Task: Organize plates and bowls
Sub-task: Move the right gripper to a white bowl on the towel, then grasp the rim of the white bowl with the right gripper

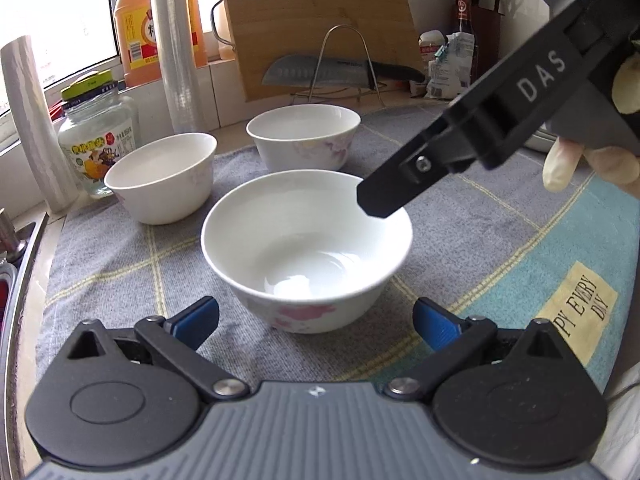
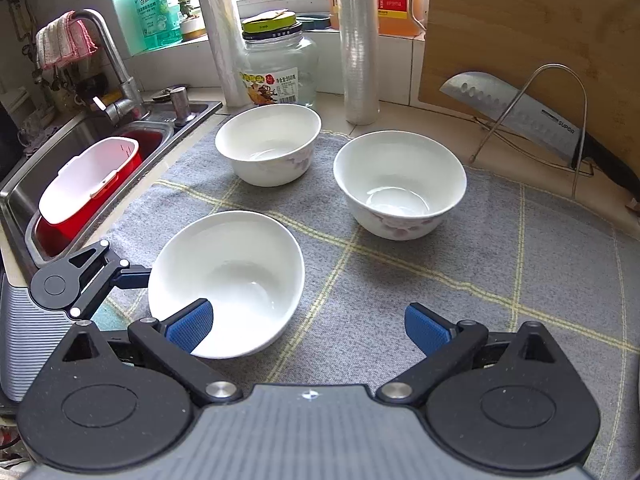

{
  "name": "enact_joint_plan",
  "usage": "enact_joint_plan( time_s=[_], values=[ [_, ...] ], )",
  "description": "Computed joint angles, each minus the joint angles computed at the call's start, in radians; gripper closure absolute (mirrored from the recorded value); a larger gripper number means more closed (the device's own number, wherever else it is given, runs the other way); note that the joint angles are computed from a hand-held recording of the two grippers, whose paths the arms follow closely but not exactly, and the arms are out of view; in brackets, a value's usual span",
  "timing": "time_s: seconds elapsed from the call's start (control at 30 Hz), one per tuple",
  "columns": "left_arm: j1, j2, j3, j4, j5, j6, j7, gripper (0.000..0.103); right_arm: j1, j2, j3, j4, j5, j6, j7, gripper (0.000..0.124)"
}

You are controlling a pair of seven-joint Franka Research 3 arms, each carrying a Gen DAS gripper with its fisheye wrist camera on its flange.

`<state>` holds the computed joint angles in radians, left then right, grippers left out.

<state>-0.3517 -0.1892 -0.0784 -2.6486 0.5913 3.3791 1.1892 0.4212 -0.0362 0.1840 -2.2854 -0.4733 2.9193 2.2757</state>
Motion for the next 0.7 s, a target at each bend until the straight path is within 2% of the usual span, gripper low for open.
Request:
enact_joint_plan(
  time_s=[0.03, 0.07, 0.13, 0.17, 0.23, 0.27, 0.47, 0.53, 0.7],
  values=[
    [0.015, 0.002, -0.015, 0.001, -0.01, 0.006, 0.005, 0.001, 0.004, 0.009, -0.001, 0.006, 0.027, 0.005, -0.026, 0.021],
    [0.007, 0.006, -0.004, 0.005, -0.004, 0.01, 0.001, 0.001, 0.008, 0.017, -0.002, 0.013, 0.049, 0.009, -0.047, 0.021],
    [0.04, 0.006, -0.037, 0.003, -0.023, 0.025, 0.017, 0.001, 0.018, 0.032, -0.006, 0.024, 0.095, 0.017, -0.094, 0.021],
    [0.025, 0.009, -0.015, 0.007, -0.001, 0.029, 0.006, 0.001, 0.023, 0.039, -0.008, 0.029, 0.118, 0.021, -0.117, 0.021],
    [0.028, 0.012, -0.015, 0.011, 0.009, 0.028, 0.002, 0.001, 0.033, 0.053, -0.012, 0.038, 0.17, 0.036, -0.169, 0.021],
    [0.004, 0.015, 0.017, 0.015, 0.042, 0.029, -0.018, 0.001, 0.038, 0.062, -0.012, 0.046, 0.213, 0.039, -0.208, 0.022],
    [0.016, 0.017, 0.02, 0.018, 0.093, 0.049, -0.056, 0.003, 0.065, 0.102, -0.023, 0.081, 0.351, 0.035, -0.343, 0.033],
    [0.027, 0.013, 0.014, 0.015, 0.103, 0.055, -0.065, 0.011, 0.071, 0.11, -0.026, 0.09, 0.387, 0.03, -0.377, 0.037],
    [-0.026, 0.021, 0.094, 0.038, 0.229, 0.052, -0.169, 0.015, 0.08, 0.12, -0.027, 0.1, 0.467, 0.033, -0.451, 0.042]
  ],
)
